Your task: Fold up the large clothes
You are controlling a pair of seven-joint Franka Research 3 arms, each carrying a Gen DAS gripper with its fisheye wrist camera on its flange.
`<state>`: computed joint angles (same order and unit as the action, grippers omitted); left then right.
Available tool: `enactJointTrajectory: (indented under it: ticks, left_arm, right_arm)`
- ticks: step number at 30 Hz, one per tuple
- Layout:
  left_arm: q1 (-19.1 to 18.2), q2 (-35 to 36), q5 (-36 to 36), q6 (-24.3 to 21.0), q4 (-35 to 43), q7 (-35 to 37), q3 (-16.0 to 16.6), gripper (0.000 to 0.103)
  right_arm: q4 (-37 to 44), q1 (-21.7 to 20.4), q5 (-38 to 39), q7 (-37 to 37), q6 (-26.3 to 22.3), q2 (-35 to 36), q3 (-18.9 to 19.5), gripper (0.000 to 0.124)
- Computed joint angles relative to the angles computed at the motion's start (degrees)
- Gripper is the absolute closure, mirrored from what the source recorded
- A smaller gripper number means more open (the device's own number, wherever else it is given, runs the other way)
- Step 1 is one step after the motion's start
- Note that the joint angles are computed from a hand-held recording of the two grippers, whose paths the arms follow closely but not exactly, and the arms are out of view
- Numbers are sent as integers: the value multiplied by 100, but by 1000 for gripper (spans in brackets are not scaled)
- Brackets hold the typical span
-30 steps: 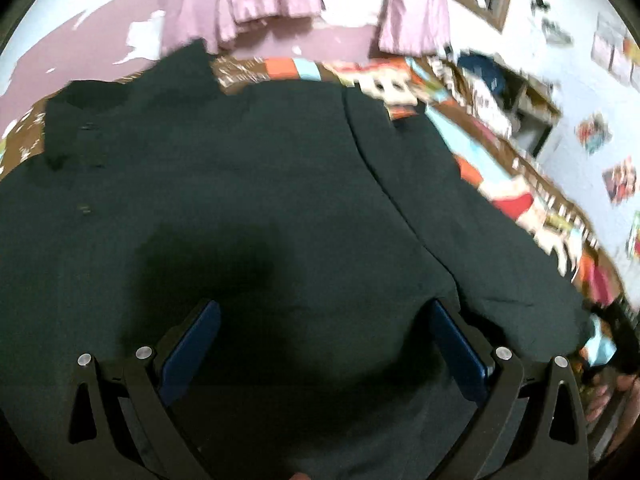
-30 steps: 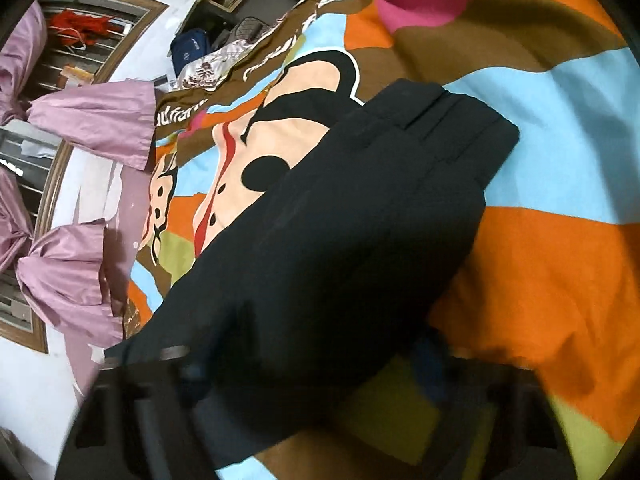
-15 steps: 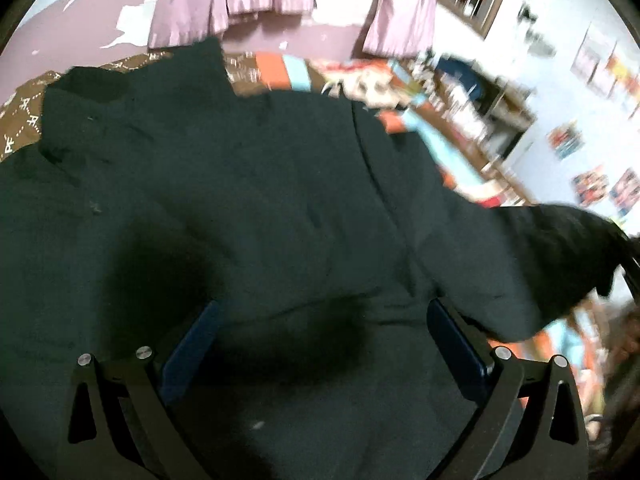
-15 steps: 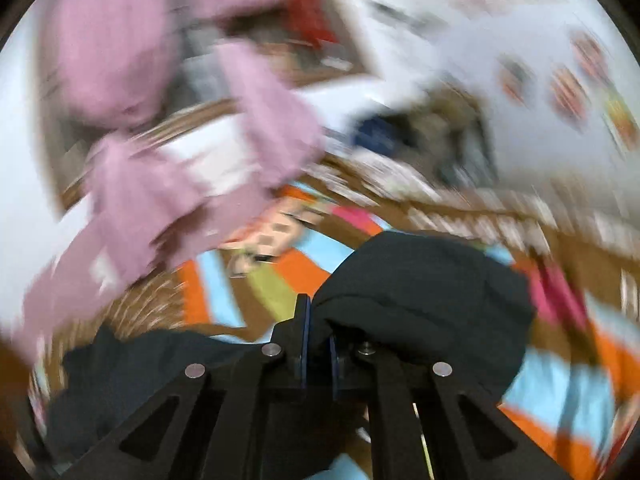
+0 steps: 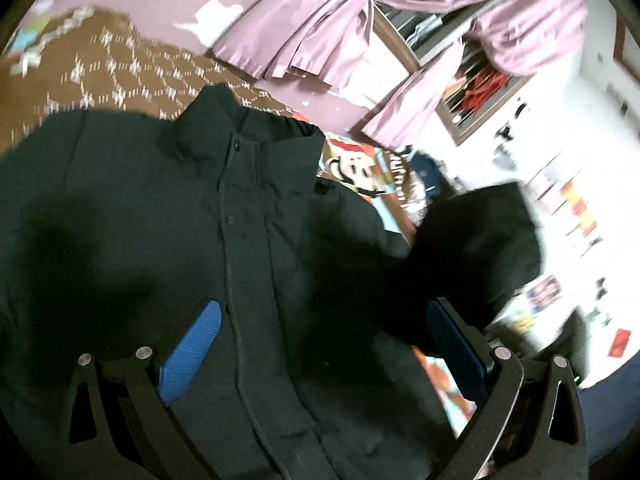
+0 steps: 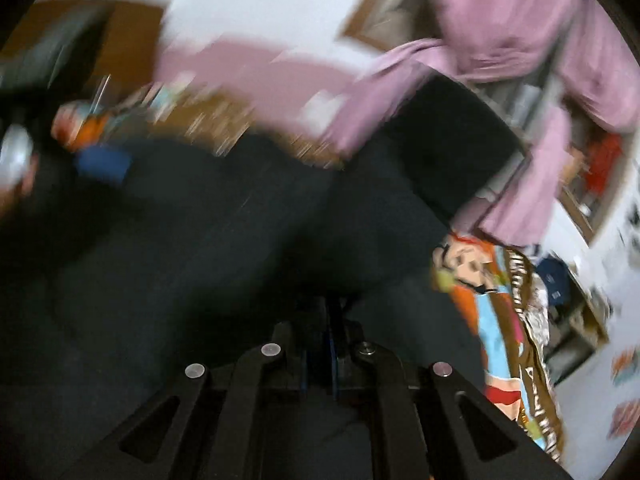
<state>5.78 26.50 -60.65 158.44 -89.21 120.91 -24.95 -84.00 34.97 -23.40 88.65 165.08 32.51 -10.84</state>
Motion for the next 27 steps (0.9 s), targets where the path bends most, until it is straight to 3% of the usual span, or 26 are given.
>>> enactJointTrajectory:
  ticks: [2,3,4,7,9,12,15,17,18,19,20,21,22,23,24,27]
  left_arm:
    - [27,185,-5,-226,236,-81,-30,2]
    - [60,211,-3,-344,248,-120,-31,2]
    - [-16,317,130,-429,338,-292,30,2]
    - [-81,525,461,-761,485,-780,125,2]
    - [-240,726,1031,-1143,722,-1498,360,2]
    - [-540,1134,2060,-1614,1342,-2586,709,3]
    - [-676,1375,2636,-1507,1743,-2742,691,3]
    - [-957,1525,3077,-1425,2061,-2743,898,4]
    - [-1002,1688,3539,-1450,2338,-2835,840,11]
    - [-1046,1815,3764,-1587,2536,-2825,832,30]
    - [-1201,1941,4154,-1849,2799,-3014,985,37]
    - [-1398,2040,4596,-2084,3042,-3290,1215,51]
    - [-1494,2069,4889,-2157,3098,-3431,1326,64]
    - [-1481,2038,5036,-2086,2999,-3465,1328,69]
    - [-1495,1954,5219,-1992,2877,-3596,1384,89]
    - [-1230,1682,5270,-1667,2439,-3617,1121,100]
  right_arm:
    - [163,-201,217,-604,-800,169,390,102]
    - [123,-340,392,-858,-993,174,584,88]
    - [-117,-486,591,-1064,-1079,65,754,83]
    - [-606,-674,919,-1194,-754,-178,872,66]
    - [-871,-884,1334,-1309,-504,-368,1063,50]
    - [-1174,-963,1683,-1385,-215,-589,1105,49]
    - [-1343,-784,1586,-1154,36,-705,797,49]
    - [-1498,-602,1404,-799,203,-828,516,48]
    - [-1562,-521,1310,-576,300,-864,371,47]
    - [-1730,-439,1201,-379,416,-962,250,47]
    - [-1846,-322,1059,-102,530,-1035,68,47]
    - [-1962,-185,890,204,637,-1112,-134,47]
    - [-2100,-89,735,438,719,-1215,-269,47]
    - [-2189,-3,580,700,801,-1292,-413,47]
    - [-2221,66,437,955,859,-1340,-540,47]
    - [-2272,127,95,1498,904,-1466,-679,45]
